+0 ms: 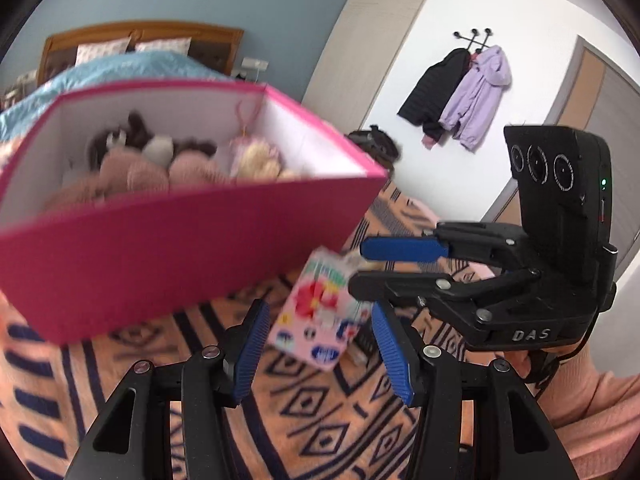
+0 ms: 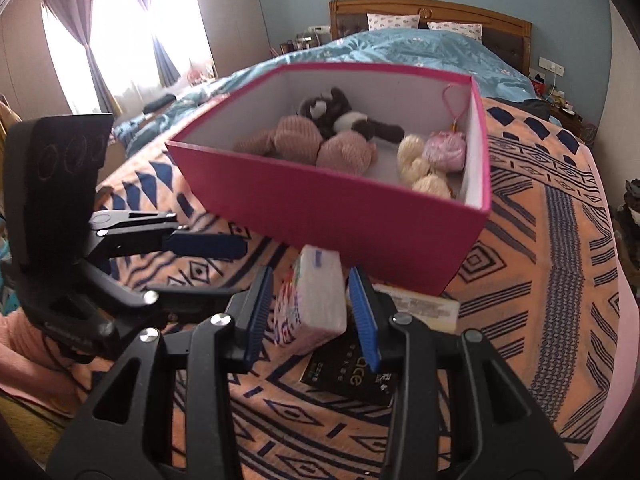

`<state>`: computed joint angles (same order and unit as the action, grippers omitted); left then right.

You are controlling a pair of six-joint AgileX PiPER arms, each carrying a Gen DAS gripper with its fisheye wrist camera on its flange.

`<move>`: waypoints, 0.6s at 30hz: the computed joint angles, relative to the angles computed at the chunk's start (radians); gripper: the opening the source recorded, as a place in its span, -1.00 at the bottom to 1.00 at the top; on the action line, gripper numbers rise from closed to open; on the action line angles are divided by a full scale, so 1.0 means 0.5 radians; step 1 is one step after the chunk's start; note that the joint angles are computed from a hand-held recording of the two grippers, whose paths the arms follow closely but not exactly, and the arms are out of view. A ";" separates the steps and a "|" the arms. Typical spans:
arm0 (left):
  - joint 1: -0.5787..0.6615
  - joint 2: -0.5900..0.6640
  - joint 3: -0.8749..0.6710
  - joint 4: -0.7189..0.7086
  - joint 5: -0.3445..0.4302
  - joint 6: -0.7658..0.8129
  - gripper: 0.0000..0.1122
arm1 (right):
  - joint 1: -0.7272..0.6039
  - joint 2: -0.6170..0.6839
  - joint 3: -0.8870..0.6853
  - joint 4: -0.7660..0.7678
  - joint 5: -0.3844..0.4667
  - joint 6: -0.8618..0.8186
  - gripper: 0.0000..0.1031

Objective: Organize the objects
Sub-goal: 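Withdraw both grippers from the box toward the floral tissue pack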

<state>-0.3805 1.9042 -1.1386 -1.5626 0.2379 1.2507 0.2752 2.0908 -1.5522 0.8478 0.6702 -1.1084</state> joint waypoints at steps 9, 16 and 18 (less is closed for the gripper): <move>0.004 0.017 0.118 -0.146 0.064 0.110 -0.03 | 0.054 0.065 -0.020 -0.137 -0.096 0.144 -0.19; 0.007 0.022 0.161 -0.188 0.110 0.137 -0.01 | -0.011 0.071 -0.020 0.017 0.092 0.090 -0.48; 0.008 0.006 0.195 -0.242 0.120 0.188 -0.01 | -0.062 0.075 -0.011 0.114 0.187 0.063 -0.48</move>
<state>-0.3765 1.9073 -1.0412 -1.6835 0.2981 1.3445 0.2441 2.1282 -1.5577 0.9048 0.7639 -1.0771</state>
